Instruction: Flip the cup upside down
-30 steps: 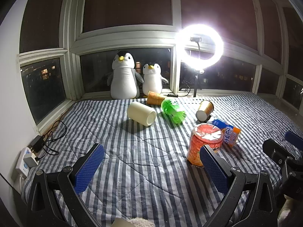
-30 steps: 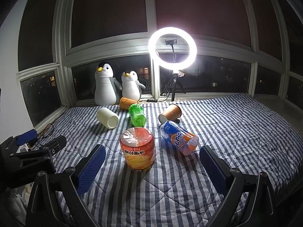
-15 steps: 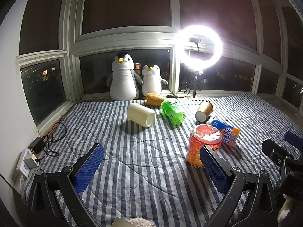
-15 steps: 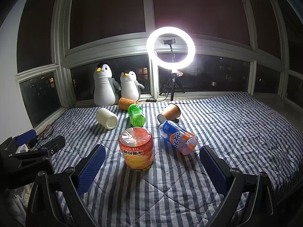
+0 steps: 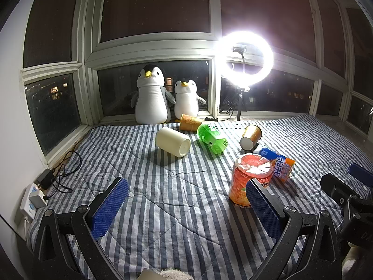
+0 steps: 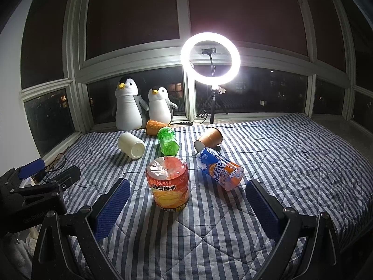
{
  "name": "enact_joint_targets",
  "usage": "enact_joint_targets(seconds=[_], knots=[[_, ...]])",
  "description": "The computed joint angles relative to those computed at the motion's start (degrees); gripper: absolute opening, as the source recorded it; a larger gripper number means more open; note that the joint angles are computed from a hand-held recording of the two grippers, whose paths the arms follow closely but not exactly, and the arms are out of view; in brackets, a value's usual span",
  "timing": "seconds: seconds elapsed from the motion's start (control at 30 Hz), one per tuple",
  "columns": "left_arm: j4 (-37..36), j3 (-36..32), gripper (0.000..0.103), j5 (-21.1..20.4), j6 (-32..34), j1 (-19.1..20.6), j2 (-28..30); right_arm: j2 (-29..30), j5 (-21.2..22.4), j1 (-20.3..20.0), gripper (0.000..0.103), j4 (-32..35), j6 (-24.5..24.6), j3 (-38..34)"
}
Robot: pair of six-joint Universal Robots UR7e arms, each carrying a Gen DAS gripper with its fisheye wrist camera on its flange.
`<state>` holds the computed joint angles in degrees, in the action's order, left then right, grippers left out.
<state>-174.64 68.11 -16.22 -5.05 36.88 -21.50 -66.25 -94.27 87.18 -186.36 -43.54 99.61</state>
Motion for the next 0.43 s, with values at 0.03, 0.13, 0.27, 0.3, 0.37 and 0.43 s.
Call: enact_joint_targets(seconds=[0.03,0.13,0.27,0.3,0.37,0.43], knots=[[0.0,0.0,0.102,0.0,0.0,0.0,0.0,-0.01,-0.03,0.0,0.098,0.1,0.0,-0.02],[0.25,0.07,0.102,-0.08,-0.26,-0.01,-0.09,0.08,-0.16,-0.02,0.098,0.11,-0.02,-0.01],[0.41,0.14,0.102,-0.1,-0.3,-0.01,-0.19,0.08,-0.13,-0.08,0.098,0.15,0.0,0.02],[0.45,0.12,0.102,0.04,-0.33,-0.02,-0.16,0.08,-0.13,-0.08,0.098,0.15,0.0,0.02],[0.13,0.15,0.102,-0.04,-0.1,0.02,-0.14,0.15,-0.11,-0.15,0.098,0.35,0.19,-0.12],[0.09,0.06,0.102,0.06,-0.11,0.03,-0.05,0.28,-0.25,-0.23,0.098,0.69,0.38,-0.31]])
